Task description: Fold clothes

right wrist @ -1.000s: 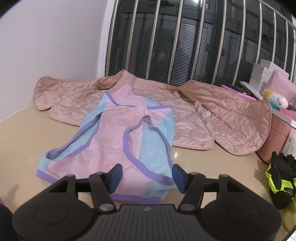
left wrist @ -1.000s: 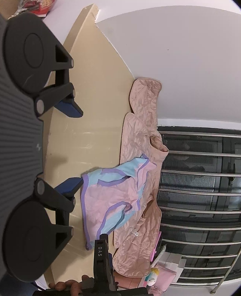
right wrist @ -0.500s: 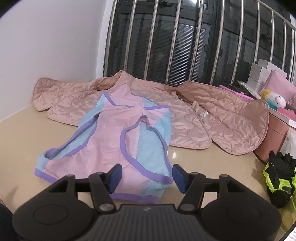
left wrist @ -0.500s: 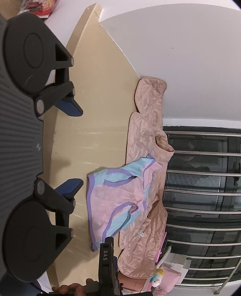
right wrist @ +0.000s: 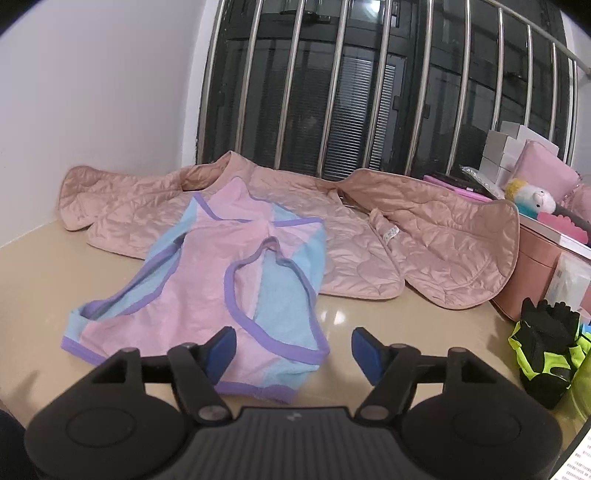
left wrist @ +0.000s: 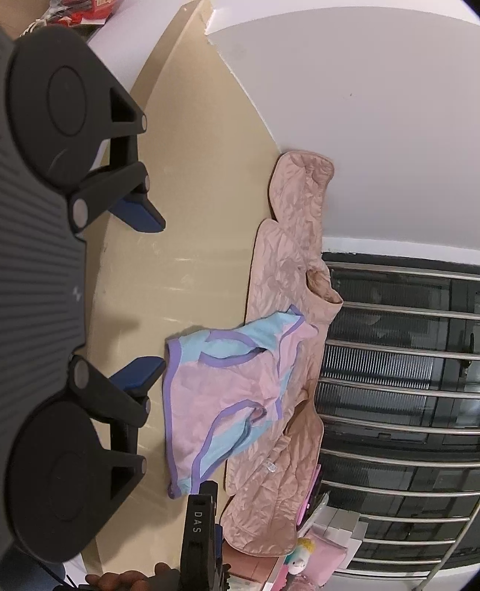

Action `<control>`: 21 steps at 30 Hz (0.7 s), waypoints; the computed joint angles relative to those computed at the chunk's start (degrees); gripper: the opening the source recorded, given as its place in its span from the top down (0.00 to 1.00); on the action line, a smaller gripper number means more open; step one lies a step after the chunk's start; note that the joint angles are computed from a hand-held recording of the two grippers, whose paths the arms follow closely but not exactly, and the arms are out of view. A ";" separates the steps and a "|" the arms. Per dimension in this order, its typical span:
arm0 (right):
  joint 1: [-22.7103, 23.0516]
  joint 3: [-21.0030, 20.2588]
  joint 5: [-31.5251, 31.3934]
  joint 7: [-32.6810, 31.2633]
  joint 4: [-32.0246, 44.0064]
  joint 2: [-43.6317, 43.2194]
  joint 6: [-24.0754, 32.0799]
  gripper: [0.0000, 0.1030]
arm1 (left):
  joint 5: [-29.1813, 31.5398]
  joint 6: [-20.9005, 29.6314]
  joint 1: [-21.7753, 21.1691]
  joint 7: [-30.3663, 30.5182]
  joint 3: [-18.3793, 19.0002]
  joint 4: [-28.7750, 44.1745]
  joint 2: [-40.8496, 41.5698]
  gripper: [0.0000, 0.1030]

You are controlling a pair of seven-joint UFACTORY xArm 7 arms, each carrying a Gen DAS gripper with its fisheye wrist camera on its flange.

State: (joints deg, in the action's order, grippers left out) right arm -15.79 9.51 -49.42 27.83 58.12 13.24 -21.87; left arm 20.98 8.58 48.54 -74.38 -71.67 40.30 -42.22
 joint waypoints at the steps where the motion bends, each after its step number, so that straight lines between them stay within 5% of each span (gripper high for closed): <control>1: -0.30 0.44 -0.71 0.47 0.39 0.15 0.33 0.34 | -0.07 0.03 -0.11 -0.02 0.19 -0.11 -0.08 0.27; 21: 0.28 -1.52 -0.64 2.32 -2.15 -1.12 -2.88 0.33 | -0.15 1.16 1.95 1.47 -2.67 2.47 2.02 0.26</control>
